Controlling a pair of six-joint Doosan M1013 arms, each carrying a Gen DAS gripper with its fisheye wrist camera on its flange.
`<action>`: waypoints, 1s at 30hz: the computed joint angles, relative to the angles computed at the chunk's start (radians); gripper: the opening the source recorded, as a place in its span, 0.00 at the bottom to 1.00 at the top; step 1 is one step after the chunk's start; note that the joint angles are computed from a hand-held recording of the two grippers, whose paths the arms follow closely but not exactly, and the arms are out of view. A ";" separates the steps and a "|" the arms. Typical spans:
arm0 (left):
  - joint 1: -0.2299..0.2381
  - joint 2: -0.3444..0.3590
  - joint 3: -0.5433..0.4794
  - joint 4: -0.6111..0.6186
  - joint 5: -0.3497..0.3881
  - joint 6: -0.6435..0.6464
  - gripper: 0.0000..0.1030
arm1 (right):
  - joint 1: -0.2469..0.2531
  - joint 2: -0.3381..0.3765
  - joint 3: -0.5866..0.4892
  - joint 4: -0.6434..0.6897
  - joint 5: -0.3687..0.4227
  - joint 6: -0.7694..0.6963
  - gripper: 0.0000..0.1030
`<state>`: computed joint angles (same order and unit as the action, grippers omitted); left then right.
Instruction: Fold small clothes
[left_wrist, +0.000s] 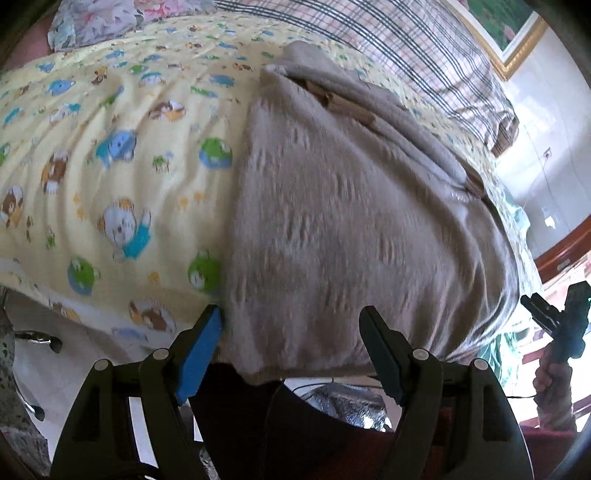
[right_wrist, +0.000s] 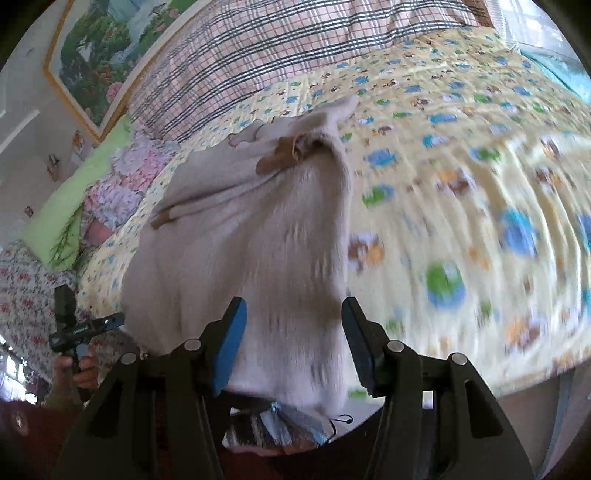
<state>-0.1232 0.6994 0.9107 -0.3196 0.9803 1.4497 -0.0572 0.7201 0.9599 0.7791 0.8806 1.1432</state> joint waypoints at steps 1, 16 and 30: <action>0.001 0.001 0.002 -0.011 0.004 0.012 0.76 | -0.004 -0.012 0.029 0.022 -0.005 -0.025 0.53; 0.003 0.017 0.045 -0.077 0.022 0.144 0.74 | -0.006 0.007 0.094 0.032 0.050 -0.071 0.53; 0.000 -0.041 0.110 -0.148 -0.026 0.307 0.06 | 0.010 0.043 0.021 0.056 0.193 -0.199 0.12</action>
